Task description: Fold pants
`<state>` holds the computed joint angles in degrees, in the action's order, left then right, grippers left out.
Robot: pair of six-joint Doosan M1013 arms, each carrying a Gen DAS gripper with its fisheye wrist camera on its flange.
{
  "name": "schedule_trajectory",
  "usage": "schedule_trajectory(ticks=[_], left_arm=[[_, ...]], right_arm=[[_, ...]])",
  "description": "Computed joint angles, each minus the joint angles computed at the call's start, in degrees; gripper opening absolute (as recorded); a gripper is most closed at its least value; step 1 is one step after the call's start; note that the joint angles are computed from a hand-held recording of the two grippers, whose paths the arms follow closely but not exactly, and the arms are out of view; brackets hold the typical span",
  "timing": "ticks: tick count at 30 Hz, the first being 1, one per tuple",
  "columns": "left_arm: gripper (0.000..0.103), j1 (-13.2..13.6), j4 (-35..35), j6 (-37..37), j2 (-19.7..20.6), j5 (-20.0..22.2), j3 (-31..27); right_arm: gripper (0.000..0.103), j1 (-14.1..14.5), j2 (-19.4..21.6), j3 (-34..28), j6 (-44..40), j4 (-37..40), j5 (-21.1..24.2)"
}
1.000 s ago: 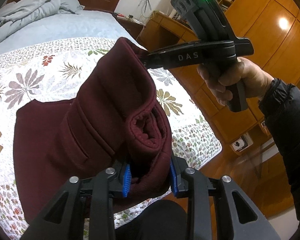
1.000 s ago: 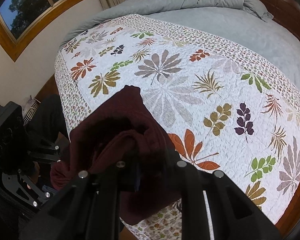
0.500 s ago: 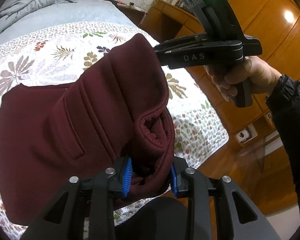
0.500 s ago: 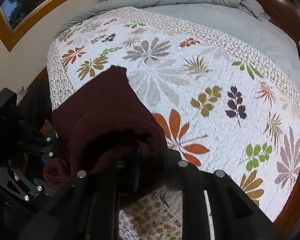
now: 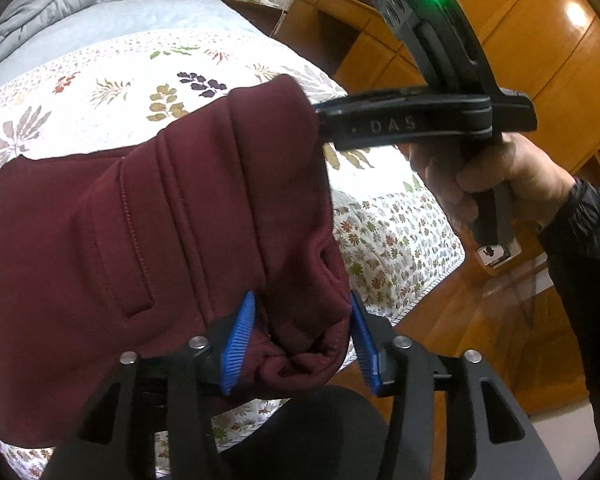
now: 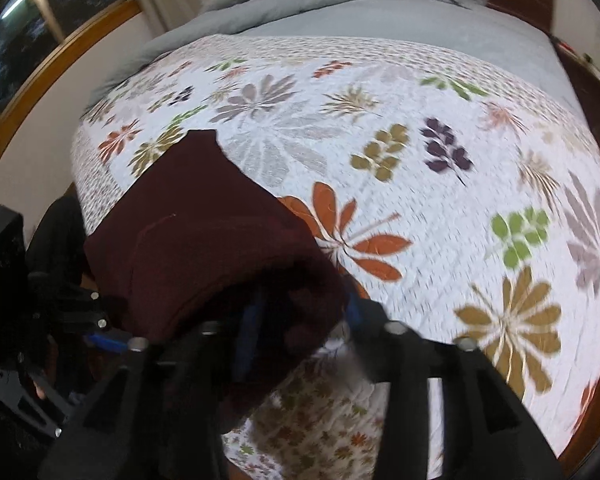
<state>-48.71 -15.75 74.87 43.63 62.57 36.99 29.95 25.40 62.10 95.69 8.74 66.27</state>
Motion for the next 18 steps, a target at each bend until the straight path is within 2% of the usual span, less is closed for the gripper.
schedule_trajectory(ticks=[6, 8, 10, 11, 13, 15, 18], left_arm=[[0.054, 0.2, -1.1, 0.4, -1.1, -0.7, 1.3], [0.068, 0.4, -2.3, 0.8, -2.1, -2.2, 2.7], [0.072, 0.7, -3.8, 1.0, -3.3, -3.7, 4.5], [0.072, 1.2, -6.3, 2.2, -4.1, -4.4, 5.7], [0.074, 2.8, -12.7, 4.9, -6.2, -6.1, 9.0], [0.081, 4.7, -16.5, 6.0, -8.8, -9.3, 12.8], [0.083, 7.3, -14.5, 4.1, -11.3, -14.5, 16.2]], right_arm=[[0.057, 0.7, -3.4, 3.6, 8.7, -3.6, -1.9], [0.059, 1.0, -4.7, 4.4, 11.7, -4.3, -3.3], [0.066, 1.5, -5.3, 4.1, 15.4, -5.4, -3.2], [0.069, 1.6, -5.6, 4.2, 17.4, -5.3, -3.9], [0.072, 2.3, -7.2, 5.2, 20.8, -4.7, -8.2], [0.073, 3.4, -7.8, 5.7, 22.3, -5.5, -10.9], [0.073, 5.1, -7.6, 6.0, 20.8, -2.7, -13.5]])
